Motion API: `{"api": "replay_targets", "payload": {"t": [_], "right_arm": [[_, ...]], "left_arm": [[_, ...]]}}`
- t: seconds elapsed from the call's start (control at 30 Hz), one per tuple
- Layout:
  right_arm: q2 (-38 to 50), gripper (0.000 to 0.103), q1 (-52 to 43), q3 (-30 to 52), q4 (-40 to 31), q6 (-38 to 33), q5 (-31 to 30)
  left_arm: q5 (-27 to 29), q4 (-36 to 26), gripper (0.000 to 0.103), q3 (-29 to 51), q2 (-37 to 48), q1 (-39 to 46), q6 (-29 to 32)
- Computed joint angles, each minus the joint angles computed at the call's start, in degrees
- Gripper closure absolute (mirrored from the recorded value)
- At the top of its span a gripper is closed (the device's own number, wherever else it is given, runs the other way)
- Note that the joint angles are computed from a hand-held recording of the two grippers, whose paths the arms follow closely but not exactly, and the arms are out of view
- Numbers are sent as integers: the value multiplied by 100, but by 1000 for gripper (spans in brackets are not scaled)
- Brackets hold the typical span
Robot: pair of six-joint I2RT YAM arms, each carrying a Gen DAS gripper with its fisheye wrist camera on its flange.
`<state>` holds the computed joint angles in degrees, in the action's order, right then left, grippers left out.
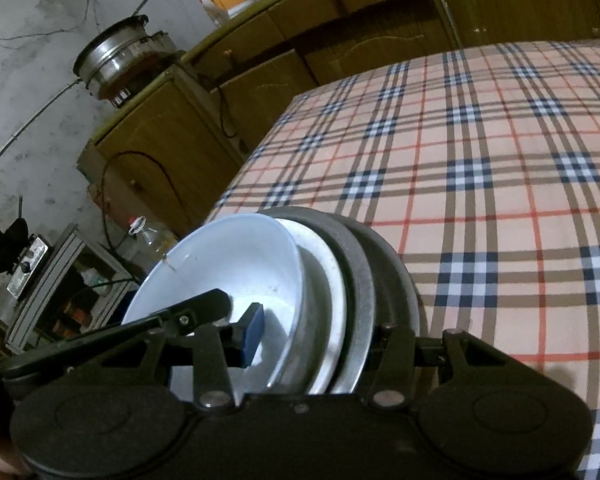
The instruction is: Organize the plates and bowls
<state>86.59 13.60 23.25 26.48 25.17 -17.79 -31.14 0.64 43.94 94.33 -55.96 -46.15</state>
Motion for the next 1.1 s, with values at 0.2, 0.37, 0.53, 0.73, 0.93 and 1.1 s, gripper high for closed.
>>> {"api": "replay_targets", "payload": {"t": [0.2, 0.37, 0.53, 0.73, 0.93, 1.1], "right_arm": [[309, 47, -69, 2, 282, 141, -138], [246, 46, -71, 18, 141, 5, -141], [144, 43, -152, 161, -242, 36, -225], [23, 29, 52, 626, -1284, -343, 38], [61, 20, -156, 1156, -2452, -1034, -524], [198, 21, -83, 1817, -3682, -1817, -484]], "left_arm": [[-124, 55, 44, 26, 123, -17, 46], [-457, -408, 35, 222, 156, -130, -156], [-881, -923, 27, 245, -107, -374, -510], [-1446, -1596, 27, 407, -298, -835, -909], [-1677, -1982, 24, 540, -393, -1074, -1153], [-1787, -2241, 24, 625, -367, -1207, -1435]]}}
